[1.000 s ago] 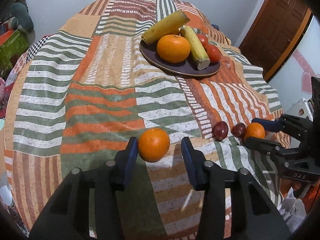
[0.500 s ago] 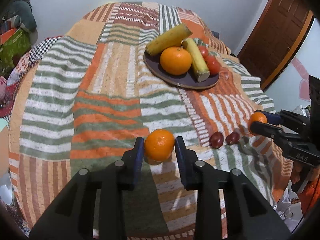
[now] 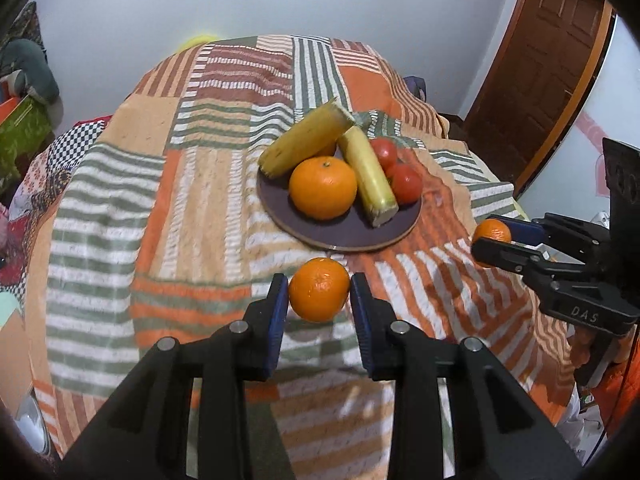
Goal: Organize fruits
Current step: 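Lower both mandarins onto the purple plate and open both grippers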
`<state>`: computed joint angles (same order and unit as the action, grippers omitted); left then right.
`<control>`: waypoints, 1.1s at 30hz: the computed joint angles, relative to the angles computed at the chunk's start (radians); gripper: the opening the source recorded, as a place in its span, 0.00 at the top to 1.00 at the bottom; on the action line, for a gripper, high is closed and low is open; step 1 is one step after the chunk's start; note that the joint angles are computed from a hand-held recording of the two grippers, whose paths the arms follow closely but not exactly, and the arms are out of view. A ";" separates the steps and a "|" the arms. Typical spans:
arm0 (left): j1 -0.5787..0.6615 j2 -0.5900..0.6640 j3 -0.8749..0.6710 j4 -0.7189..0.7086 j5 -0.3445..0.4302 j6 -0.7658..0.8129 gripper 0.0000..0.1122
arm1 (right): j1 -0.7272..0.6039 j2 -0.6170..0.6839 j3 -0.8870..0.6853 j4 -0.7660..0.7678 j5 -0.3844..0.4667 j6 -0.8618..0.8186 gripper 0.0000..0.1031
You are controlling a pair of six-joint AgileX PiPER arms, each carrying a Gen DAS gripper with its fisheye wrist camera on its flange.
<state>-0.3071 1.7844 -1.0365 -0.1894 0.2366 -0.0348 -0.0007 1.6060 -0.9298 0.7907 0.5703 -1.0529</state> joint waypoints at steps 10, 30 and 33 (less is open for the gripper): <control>0.002 0.153 -0.202 -0.074 0.075 0.094 0.72 | 0.011 0.152 -0.119 -0.007 -0.011 -0.002 0.66; -0.003 0.390 -0.478 -0.076 0.189 0.117 0.72 | 0.026 0.322 -0.277 -0.054 -0.013 0.039 0.66; -0.002 0.403 -0.493 -0.069 0.201 0.101 0.72 | 0.028 0.320 -0.275 -0.068 -0.012 0.041 0.66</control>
